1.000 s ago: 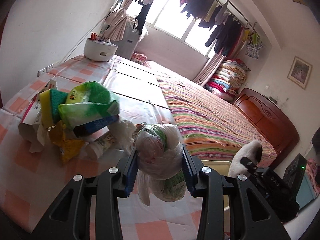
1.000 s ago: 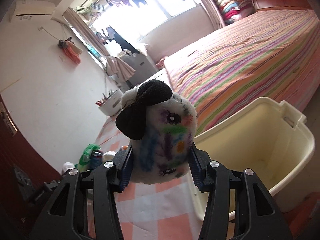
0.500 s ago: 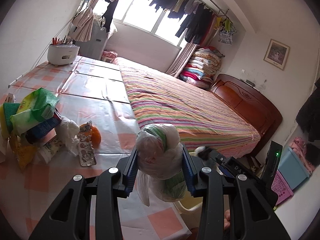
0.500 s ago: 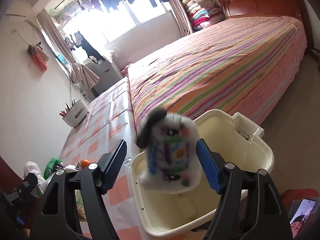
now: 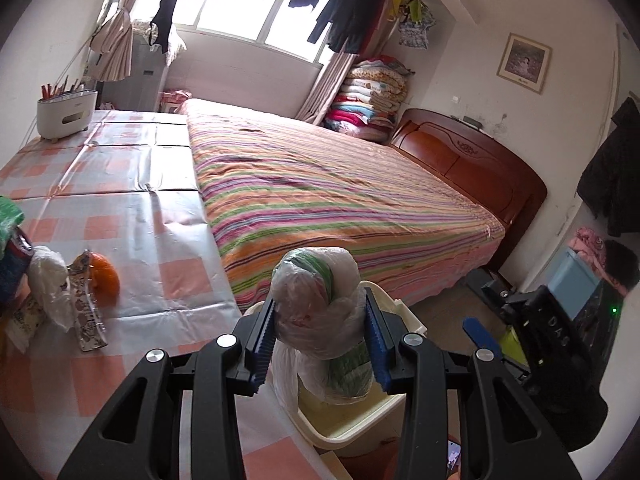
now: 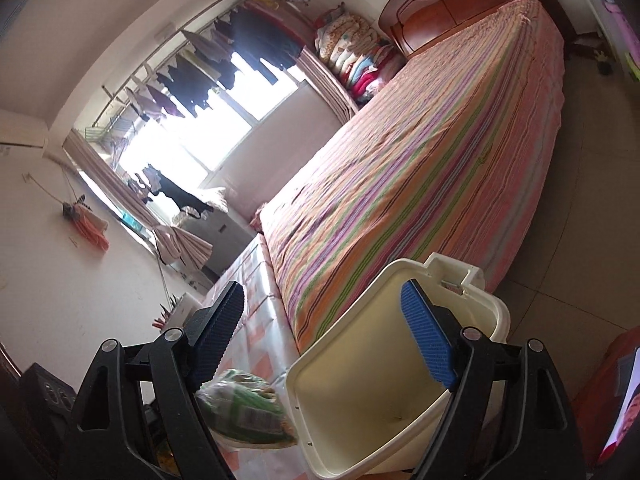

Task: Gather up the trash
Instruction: 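Carry both items over the cream bin and open both grippers, then return both tools to the trash pile on the table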

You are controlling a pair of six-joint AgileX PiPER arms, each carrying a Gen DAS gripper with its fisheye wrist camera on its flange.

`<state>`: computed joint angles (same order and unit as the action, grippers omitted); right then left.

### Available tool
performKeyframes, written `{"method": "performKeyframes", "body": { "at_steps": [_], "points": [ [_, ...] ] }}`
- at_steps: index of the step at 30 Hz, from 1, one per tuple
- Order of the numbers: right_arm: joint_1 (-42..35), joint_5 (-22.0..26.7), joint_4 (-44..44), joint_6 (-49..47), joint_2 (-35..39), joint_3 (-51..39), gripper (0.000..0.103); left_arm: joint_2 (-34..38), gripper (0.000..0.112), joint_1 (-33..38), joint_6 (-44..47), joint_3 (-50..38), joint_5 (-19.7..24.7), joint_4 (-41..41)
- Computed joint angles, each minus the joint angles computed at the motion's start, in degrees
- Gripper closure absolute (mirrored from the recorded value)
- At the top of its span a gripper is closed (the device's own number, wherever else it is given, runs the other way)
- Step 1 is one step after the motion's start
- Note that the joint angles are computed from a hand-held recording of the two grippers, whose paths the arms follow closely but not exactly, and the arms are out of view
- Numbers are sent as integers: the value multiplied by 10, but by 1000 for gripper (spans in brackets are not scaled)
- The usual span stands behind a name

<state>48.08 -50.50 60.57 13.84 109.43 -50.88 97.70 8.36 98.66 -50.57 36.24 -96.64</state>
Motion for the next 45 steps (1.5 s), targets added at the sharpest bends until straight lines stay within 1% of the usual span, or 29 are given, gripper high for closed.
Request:
{"method": "performKeyframes", "body": {
  "at_steps": [3, 4, 7, 9, 11, 13, 14, 17, 19, 21, 24, 26, 29, 33, 37, 39, 41, 43, 45],
  "points": [
    [-2, -21, -8, 32, -8, 26, 23, 29, 73, -28, -37, -30, -11, 30],
    [-2, -24, -11, 38, -9, 30, 23, 37, 71, -38, -40, -38, -19, 30],
    [-5, -23, -19, 46, -11, 35, 23, 58, 68, -59, -65, -62, -33, 52],
    [-7, -24, -25, 53, -11, 37, 23, 67, 61, -74, -90, -78, -51, 77],
    [-6, -23, -27, 54, -12, 38, 23, 71, 45, -78, -97, -84, -52, 88],
    [-5, -23, -27, 53, -11, 37, 23, 61, 39, -78, -63, -73, -61, 56],
    [-4, -23, -27, 50, -12, 37, 23, 55, 38, -73, -49, -67, -56, 44],
    [0, -22, -21, 37, -10, 29, 23, 39, 37, -41, -49, -55, -34, 47],
    [3, -16, -15, 21, -7, 18, 23, 28, 36, -14, -65, -49, -14, 60],
    [6, -9, -13, 8, -2, 6, 23, 17, 35, 20, -65, -37, 15, 65],
    [11, 8, -3, -30, 7, -24, 23, 0, 33, 69, -43, -18, 43, 67],
    [13, 22, -1, -52, 16, -47, 23, -9, 33, 96, -22, -9, 53, 65],
    [18, 47, 9, -95, 33, -89, 22, -10, 33, 141, -11, -16, 75, 82],
    [23, 80, 41, -178, 60, -153, 21, 16, 33, 192, -17, -57, 114, 113],
    [23, 120, 61, -240, 95, -219, 21, 51, 33, 236, -21, -102, 127, 123],
    [22, 148, 61, -272, 115, -261, 21, 66, 33, 263, -36, -130, 136, 134],
    [25, 174, 76, -323, 139, -312, 21, 83, 33, 294, -63, -164, 150, 144],
    [27, 210, 88, -378, 167, -371, 21, 90, 33, 321, -74, -184, 148, 139],
    [33, 238, 128, -460, 197, -436, 21, 97, 33, 346, -93, -207, 145, 143]
  ]
}}
